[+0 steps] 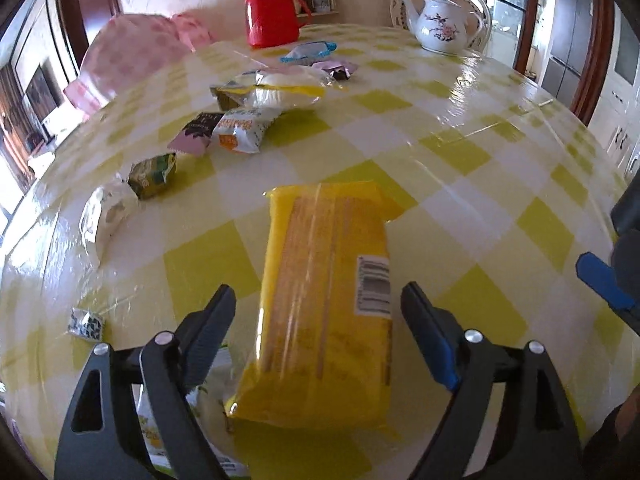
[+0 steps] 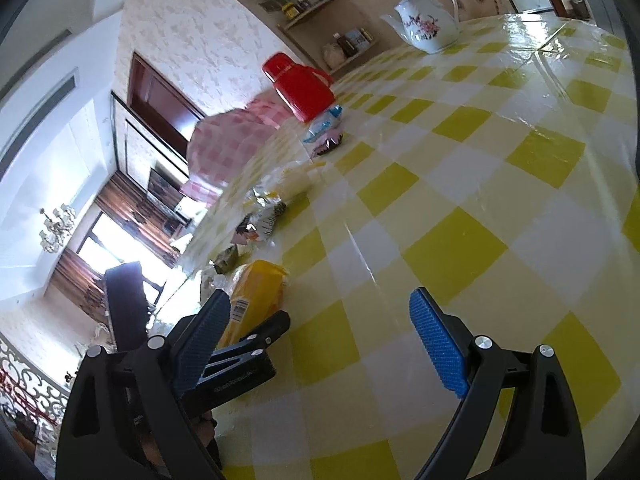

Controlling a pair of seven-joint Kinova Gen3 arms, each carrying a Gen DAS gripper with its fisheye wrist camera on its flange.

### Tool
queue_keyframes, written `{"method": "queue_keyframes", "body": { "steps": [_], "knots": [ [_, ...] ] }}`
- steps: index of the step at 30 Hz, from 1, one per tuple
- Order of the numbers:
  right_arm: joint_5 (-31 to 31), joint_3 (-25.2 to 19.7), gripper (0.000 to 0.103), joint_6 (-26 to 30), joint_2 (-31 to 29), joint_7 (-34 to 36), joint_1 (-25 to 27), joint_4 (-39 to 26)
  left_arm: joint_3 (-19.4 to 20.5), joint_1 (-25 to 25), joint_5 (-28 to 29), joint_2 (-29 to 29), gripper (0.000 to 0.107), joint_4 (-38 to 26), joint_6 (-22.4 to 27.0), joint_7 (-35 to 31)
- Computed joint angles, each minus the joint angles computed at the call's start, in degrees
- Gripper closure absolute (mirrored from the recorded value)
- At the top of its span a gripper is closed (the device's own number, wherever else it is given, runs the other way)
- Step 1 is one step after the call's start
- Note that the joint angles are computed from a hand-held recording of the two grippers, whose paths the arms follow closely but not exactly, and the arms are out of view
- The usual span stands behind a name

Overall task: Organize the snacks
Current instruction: 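Move the right gripper toward the white round bun bag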

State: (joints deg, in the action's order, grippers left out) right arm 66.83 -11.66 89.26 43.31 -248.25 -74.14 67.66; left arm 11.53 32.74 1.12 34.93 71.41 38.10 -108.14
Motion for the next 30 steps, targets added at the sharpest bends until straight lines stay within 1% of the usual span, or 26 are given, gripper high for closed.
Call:
{"method": "queue_keyframes", "body": {
  "steps": [4, 9, 12, 16, 21, 25, 26, 27, 30],
  "knots": [
    [-4.62, 1.46, 0.015, -1.19, -1.64, 8.29, 2.38, -1.81, 0.53, -0.95, 1.53, 0.96, 0.017, -1.61, 2.02, 0.37],
    [-6.02, 6.18, 0.015, -1.08, -4.18, 14.65, 3.87, -1.46, 0.27, -0.55, 1.52, 1.30, 0.013, -2.08, 2.38, 0.52],
    [-6.18, 9.01, 0.015, -4.10, -6.10, 14.53, 5.01, 0.93, 0.06, -0.27, 1.37, 1.37, 0.011, -2.31, 2.70, 0.72],
    [-7.15, 12.02, 0.015, -7.16, -7.04, 16.31, 6.07, 2.10, 0.07, -0.36, 1.38, 1.37, 0.010, -2.32, 2.76, 0.62],
    [-8.00, 13.36, 0.015, -11.32, -8.42, 18.06, 8.74, 3.95, 0.03, -0.35, 1.31, 1.25, 0.009, -2.16, 2.76, 0.66],
    [-7.69, 13.98, 0.015, -12.93, -9.22, 19.20, 10.15, 5.12, 0.15, -0.70, 1.45, 1.17, 0.008, -1.99, 2.93, 0.41],
    [-7.18, 13.68, 0.015, -13.04, -9.56, 18.23, 10.53, 5.86, 0.19, -0.79, 1.52, 1.17, 0.007, -1.95, 2.95, 0.34],
    [-6.97, 14.44, 0.015, -13.80, -10.26, 16.33, 10.30, 7.38, 0.25, -0.90, 1.60, 1.21, 0.007, -2.00, 2.99, 0.24],
    [-5.72, 14.59, 0.015, -15.40, -11.53, 10.60, 10.52, 11.12, -0.04, -0.58, 1.35, 1.05, 0.007, -1.78, 2.85, 0.43]
  ]
}}
